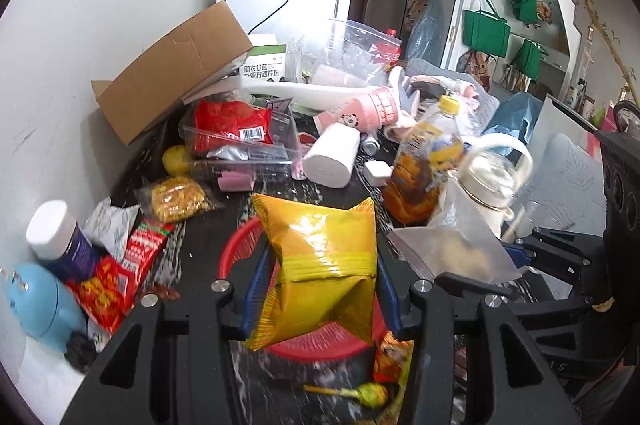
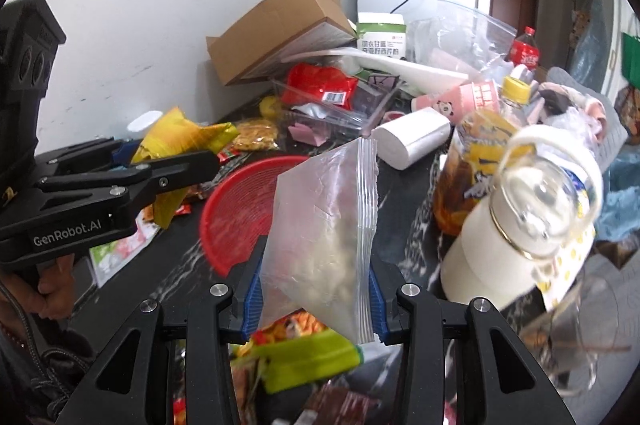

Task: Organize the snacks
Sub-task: 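Lift both held bags and carry them over the red mesh basket, then open both grippers to drop the bags into the red basket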

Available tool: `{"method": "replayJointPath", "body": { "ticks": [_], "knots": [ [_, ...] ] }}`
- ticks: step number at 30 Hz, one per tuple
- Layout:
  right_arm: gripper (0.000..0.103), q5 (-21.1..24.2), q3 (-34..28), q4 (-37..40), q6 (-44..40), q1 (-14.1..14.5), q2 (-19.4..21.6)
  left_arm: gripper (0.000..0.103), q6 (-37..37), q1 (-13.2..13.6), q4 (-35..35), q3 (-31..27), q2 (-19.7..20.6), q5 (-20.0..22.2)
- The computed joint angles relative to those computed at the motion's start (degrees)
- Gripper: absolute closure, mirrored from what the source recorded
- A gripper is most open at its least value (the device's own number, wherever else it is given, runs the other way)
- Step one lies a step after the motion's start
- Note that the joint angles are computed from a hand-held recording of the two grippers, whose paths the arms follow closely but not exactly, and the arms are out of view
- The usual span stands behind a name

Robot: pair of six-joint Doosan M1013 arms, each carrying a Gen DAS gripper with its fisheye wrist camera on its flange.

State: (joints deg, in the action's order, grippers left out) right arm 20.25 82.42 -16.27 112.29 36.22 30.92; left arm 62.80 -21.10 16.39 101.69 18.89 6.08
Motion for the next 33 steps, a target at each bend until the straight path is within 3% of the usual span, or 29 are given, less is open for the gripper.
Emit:
{"method": "replayJointPath", "body": {
  "ticks": [5,18,20,22,24,26,33],
  "knots": [
    [0.061,2.1,-3.4,3.8,-4.7,-0.9,2.3,0.057,3.1,0.8,-2.9,-2.6,2.3,1.9],
    [0.06,6.6,-9.2,6.7,-8.8,-1.6,6.6,0.057,-0.6,1.7,1.1,-7.1,6.8,7.1],
    [0.056,7.9,-10.2,6.3,-8.7,-1.6,7.3,0.051,-6.3,1.3,7.8,-7.6,7.3,8.5],
    [0.046,9.1,-10.8,6.3,-8.6,-1.6,7.7,0.049,-10.2,1.0,12.0,-8.4,7.8,10.8],
    [0.04,9.3,-10.6,7.3,-9.1,-1.7,7.7,0.043,-8.6,1.0,9.8,-9.2,8.3,12.7],
    [0.039,9.9,-10.6,6.7,-8.1,-1.7,7.7,0.031,-9.3,1.0,10.2,-9.4,8.4,13.7],
    [0.039,9.7,-9.4,3.1,-4.4,-1.4,6.8,0.03,-12.4,0.3,13.2,-8.9,7.6,14.7]
  ]
}}
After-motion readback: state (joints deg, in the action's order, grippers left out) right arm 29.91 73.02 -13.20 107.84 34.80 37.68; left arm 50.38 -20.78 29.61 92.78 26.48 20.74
